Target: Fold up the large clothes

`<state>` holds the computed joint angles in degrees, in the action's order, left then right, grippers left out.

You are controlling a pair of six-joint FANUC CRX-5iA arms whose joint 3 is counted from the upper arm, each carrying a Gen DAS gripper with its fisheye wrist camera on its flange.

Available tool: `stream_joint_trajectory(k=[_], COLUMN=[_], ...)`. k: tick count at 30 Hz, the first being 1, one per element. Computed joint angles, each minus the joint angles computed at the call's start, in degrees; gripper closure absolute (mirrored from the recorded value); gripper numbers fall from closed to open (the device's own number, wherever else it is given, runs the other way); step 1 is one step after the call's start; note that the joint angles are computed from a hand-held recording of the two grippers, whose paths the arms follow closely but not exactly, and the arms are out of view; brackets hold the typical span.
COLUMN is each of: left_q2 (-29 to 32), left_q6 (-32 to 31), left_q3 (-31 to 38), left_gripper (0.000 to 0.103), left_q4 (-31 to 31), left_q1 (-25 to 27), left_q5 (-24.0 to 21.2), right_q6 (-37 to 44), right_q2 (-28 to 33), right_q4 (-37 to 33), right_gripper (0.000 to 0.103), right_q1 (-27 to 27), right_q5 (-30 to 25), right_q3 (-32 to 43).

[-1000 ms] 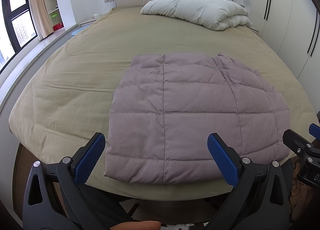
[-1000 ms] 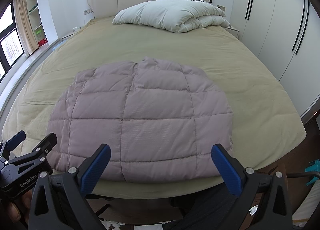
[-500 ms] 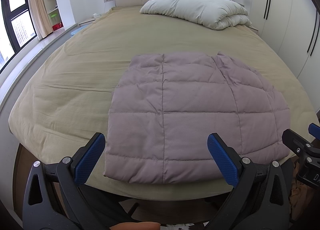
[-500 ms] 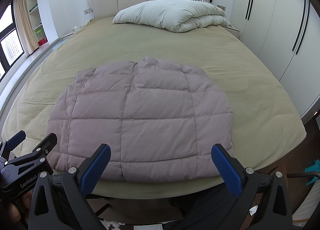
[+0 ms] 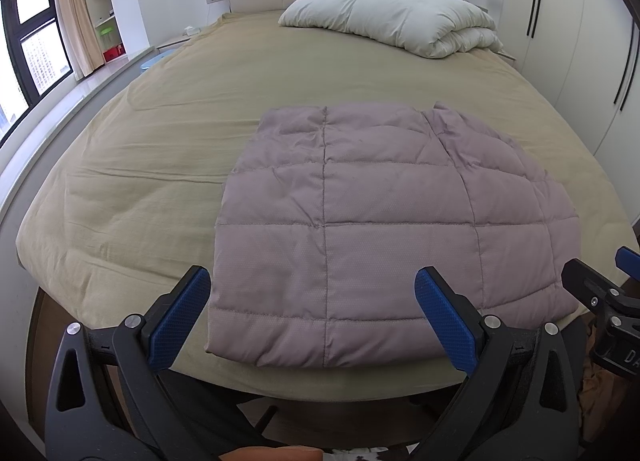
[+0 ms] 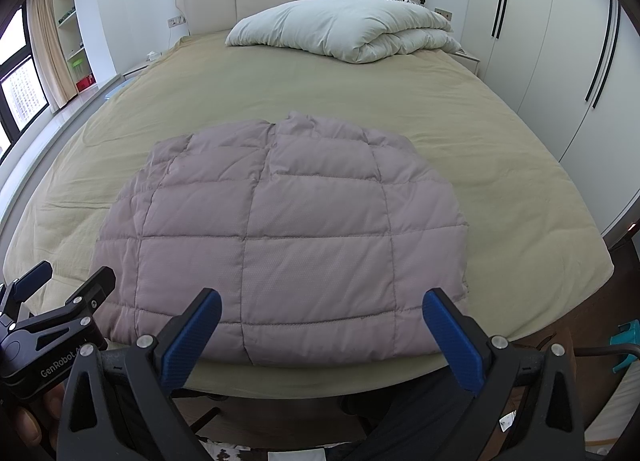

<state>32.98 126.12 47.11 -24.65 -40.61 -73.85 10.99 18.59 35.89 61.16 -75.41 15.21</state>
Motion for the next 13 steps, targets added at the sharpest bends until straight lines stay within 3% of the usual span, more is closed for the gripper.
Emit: stream_joint_trajectory(k=[13], left_q2=[-0.07], left_q6=[-0.36], left_q3=[-0.20], left_gripper=[0.000], left_q4=[0.20], left_q1=[0.24], left_q5=[0.39], right_q6=[-0.15], right_q2=[-0.26], right_q4=[-0.33], right_gripper=[0.000], right_q1=[0.07], right_q5=[0.48], right_q3=[-0.87])
